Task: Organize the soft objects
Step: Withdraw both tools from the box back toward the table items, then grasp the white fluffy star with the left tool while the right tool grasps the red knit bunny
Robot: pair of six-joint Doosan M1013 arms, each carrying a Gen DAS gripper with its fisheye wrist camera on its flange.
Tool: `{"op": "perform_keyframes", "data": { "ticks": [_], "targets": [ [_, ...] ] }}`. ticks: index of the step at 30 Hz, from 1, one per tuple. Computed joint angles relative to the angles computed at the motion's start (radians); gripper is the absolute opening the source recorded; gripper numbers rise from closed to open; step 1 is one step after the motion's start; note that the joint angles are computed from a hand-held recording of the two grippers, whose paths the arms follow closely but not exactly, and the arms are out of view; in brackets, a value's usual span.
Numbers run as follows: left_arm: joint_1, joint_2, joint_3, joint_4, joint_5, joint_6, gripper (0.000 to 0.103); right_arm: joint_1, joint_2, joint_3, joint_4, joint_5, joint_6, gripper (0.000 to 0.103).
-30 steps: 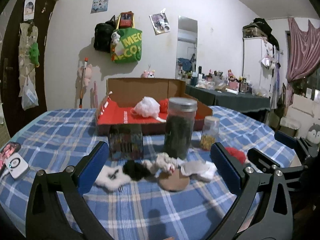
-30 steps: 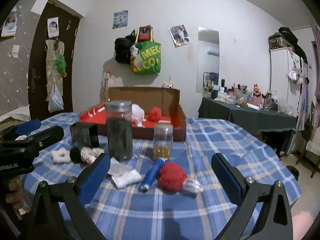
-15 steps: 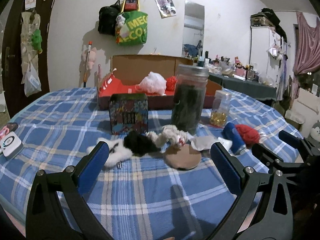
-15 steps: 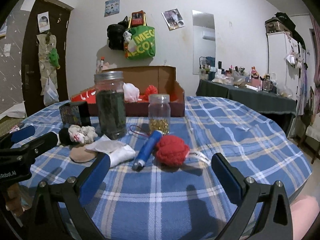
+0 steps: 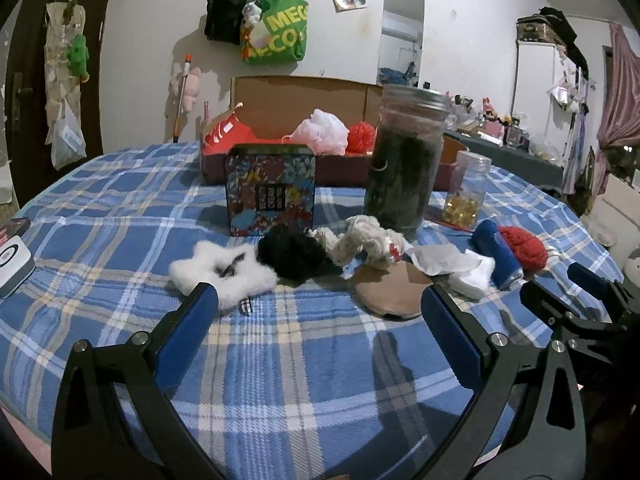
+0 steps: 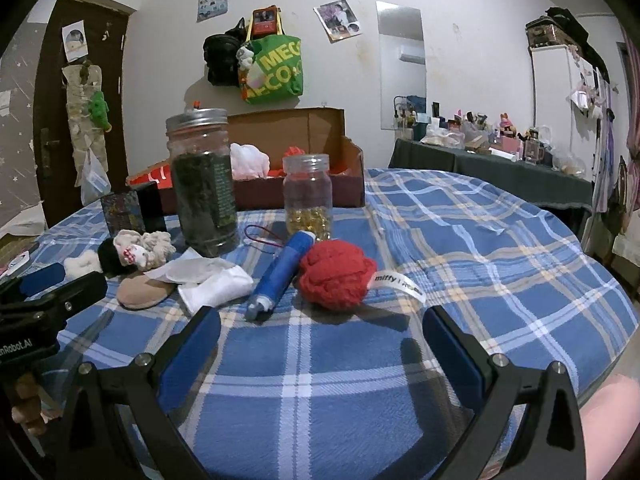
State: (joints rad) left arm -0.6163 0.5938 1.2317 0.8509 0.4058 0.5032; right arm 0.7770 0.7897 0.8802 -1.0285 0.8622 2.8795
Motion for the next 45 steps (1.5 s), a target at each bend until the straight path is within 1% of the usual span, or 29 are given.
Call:
{"op": "perform_keyframes", "data": {
  "ticks": [3, 7, 10, 14, 17, 21, 24, 26, 27, 31, 35, 36, 37, 38, 39, 40, 41, 42, 43, 44, 45],
  "targets": [
    [0.003, 0.001, -0.002, -0.023, -0.001, 0.018, 0.103, -0.002, 0.005, -0.006, 0.006, 0.007, -0.007, 0.103],
    [0.008, 0.002, -0.01, -0.086, 0.003, 0.082, 0.103, -0.004, 0.006, -0.01, 0.016, 0.006, -0.015, 0.103],
    [0.011, 0.001, -0.015, -0.109, 0.011, 0.113, 0.103, -0.006, 0.008, -0.014, 0.014, 0.01, -0.019, 0.103],
    [0.024, 0.0, -0.03, -0.208, 0.019, 0.216, 0.103, -0.015, 0.005, -0.022, 0.047, 0.006, -0.041, 0.103],
    [0.031, 0.0, -0.041, -0.237, 0.037, 0.258, 0.103, -0.023, 0.001, -0.025, 0.071, 0.003, -0.069, 0.103],
    [0.045, 0.003, -0.063, -0.282, 0.071, 0.311, 0.103, -0.032, -0.005, -0.028, 0.093, 0.006, -0.099, 0.103],
    [0.06, 0.01, -0.087, -0.349, 0.099, 0.373, 0.103, -0.04, -0.008, -0.031, 0.116, 0.005, -0.117, 0.103],
    [0.066, 0.018, -0.107, -0.373, 0.128, 0.401, 0.103, -0.045, -0.007, -0.039, 0.132, 0.007, -0.136, 0.103],
    [0.071, 0.024, -0.12, -0.404, 0.146, 0.436, 0.103, -0.047, -0.006, -0.045, 0.142, 0.01, -0.146, 0.103],
    [0.085, 0.045, -0.166, -0.526, 0.207, 0.579, 0.103, -0.064, -0.003, -0.063, 0.214, 0.002, -0.196, 0.103],
    [0.09, 0.065, -0.204, -0.551, 0.262, 0.625, 0.103, -0.078, 0.011, -0.095, 0.297, 0.006, -0.261, 0.101],
    [0.09, 0.072, -0.215, -0.562, 0.278, 0.644, 0.102, -0.082, 0.015, -0.103, 0.319, 0.006, -0.281, 0.098],
    [0.091, 0.081, -0.231, -0.582, 0.302, 0.672, 0.097, -0.084, 0.021, -0.115, 0.343, 0.012, -0.305, 0.095],
    [0.092, 0.087, -0.241, -0.598, 0.319, 0.692, 0.086, -0.086, 0.029, -0.13, 0.361, 0.023, -0.325, 0.093],
    [0.093, 0.095, -0.254, -0.62, 0.338, 0.717, 0.08, -0.088, 0.035, -0.143, 0.383, 0.031, -0.349, 0.088],
    [0.094, 0.104, -0.267, -0.641, 0.359, 0.738, 0.078, -0.092, 0.04, -0.15, 0.41, 0.031, -0.373, 0.078],
    [0.094, 0.102, -0.261, -0.633, 0.344, 0.735, 0.068, -0.096, 0.039, -0.148, 0.439, 0.019, -0.391, 0.073],
    [0.095, 0.099, -0.256, -0.642, 0.332, 0.745, 0.062, -0.105, 0.028, -0.125, 0.496, -0.032, -0.417, 0.061],
    [0.094, 0.096, -0.249, -0.647, 0.318, 0.76, 0.057, -0.109, 0.025, -0.118, 0.532, -0.056, -0.437, 0.039],
    [0.094, 0.094, -0.245, -0.647, 0.313, 0.764, 0.056, -0.109, 0.024, -0.115, 0.54, -0.063, -0.443, 0.037],
    [0.093, 0.093, -0.242, -0.644, 0.309, 0.764, 0.055, -0.106, 0.023, -0.114, 0.526, -0.064, -0.439, 0.037]
  ]
}}
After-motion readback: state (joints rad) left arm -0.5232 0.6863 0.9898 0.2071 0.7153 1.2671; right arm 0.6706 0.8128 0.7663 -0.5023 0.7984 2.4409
